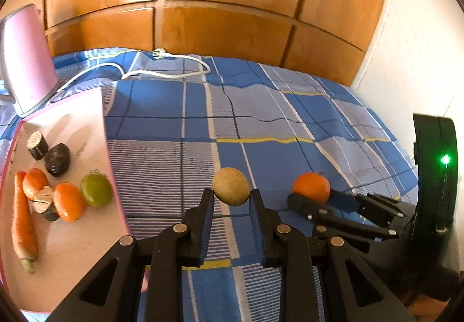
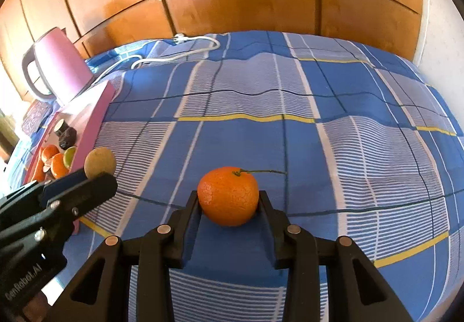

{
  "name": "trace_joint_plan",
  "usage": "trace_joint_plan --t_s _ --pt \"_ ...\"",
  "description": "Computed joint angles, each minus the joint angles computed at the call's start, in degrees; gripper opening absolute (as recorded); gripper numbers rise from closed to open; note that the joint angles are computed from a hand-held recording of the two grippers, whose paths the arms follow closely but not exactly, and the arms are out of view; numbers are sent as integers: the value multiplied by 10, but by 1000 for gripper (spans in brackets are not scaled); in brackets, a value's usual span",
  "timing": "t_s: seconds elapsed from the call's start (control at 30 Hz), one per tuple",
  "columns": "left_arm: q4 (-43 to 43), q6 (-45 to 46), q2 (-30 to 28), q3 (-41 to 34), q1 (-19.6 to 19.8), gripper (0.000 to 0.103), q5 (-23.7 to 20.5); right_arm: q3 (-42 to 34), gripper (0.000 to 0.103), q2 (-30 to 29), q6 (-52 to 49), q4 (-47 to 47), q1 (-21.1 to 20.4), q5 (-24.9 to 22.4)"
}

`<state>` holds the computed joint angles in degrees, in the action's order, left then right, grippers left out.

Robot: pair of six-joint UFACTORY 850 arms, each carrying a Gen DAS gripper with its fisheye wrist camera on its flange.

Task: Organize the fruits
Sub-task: 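Carry the potato into the tray with the left gripper while the right gripper carries the orange there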

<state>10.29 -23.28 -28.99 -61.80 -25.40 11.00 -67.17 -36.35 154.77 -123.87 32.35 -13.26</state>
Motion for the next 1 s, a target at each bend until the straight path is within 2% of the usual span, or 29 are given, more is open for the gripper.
trace_joint_plan --t_s 0.53,0.7,1.0 --pt "-46 -11 34 32 55 25 20 -39 38 -7 -78 33 24 24" --pt "-77 11 43 42 71 25 24 -56 38 -10 -89 29 30 29" --pt "-109 28 65 74 106 25 34 -115 38 -34 -147 37 46 64"
